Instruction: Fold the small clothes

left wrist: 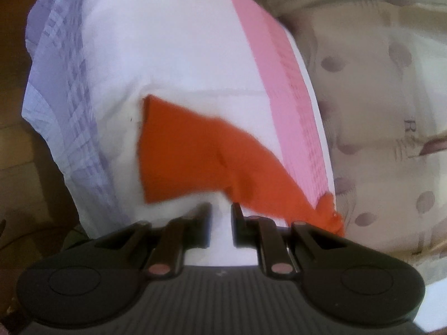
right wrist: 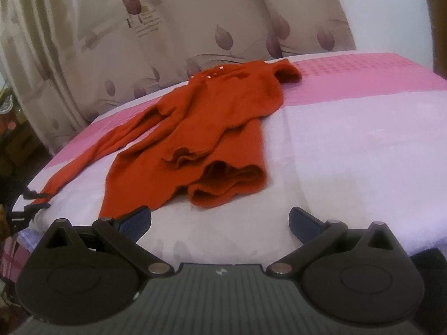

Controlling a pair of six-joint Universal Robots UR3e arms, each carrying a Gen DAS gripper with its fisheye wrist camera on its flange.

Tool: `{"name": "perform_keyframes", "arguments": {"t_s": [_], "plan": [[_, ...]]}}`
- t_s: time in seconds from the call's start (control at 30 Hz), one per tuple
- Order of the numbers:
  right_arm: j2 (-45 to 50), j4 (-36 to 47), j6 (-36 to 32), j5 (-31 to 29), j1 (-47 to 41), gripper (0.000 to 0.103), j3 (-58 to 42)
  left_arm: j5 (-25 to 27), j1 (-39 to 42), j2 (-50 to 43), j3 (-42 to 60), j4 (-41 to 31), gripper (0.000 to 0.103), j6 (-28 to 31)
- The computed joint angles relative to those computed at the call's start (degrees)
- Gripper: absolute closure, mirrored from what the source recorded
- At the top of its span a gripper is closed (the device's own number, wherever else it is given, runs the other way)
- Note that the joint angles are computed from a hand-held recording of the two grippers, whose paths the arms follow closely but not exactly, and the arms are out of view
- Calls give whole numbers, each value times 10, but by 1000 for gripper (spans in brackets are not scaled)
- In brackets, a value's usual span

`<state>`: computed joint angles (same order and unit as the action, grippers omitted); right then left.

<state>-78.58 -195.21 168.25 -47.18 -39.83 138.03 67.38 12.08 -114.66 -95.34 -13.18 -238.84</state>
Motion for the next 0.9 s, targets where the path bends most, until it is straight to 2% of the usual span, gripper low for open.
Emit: {"name": "perform_keyframes", "arguments": {"t_s": [0.13,0.23,0.3,0.33,0.37,0.4,0.43,0.47,0.57,0.77,0.9], "plan": [[-3,7,-8,16,-10,0,4,37,-15,-13,35,-21,89,-17],[0,5,-7,26,-19,0,5,60,-28,-29,44,4,87,-18],[4,4,-7,29,-21,0,4,39,-21,-39,33,47,73,-14],[5,2,-8,29,-22,0,4,13,-10,-46,16,93,50,-23],[8,-2,-9,30,-21,0,4,-13,-1,-60,-2,161,20,-51],[11,-5,-9,29,-21,0,3,-28,4,-74,-10,215,7,-74],[13,-7,-10,30,-20,0,2,-24,2,-76,-9,227,0,-78],[15,-7,-11,31,-21,0,1,-9,-5,-67,2,191,0,-67],[19,-9,-10,37,-24,0,-1,11,-18,-61,21,150,0,-61],[40,-30,-10,49,-30,0,-5,35,-22,-68,5,192,0,-124],[48,-33,-17,54,-31,0,-8,84,-39,-87,27,203,1,-101]]}}
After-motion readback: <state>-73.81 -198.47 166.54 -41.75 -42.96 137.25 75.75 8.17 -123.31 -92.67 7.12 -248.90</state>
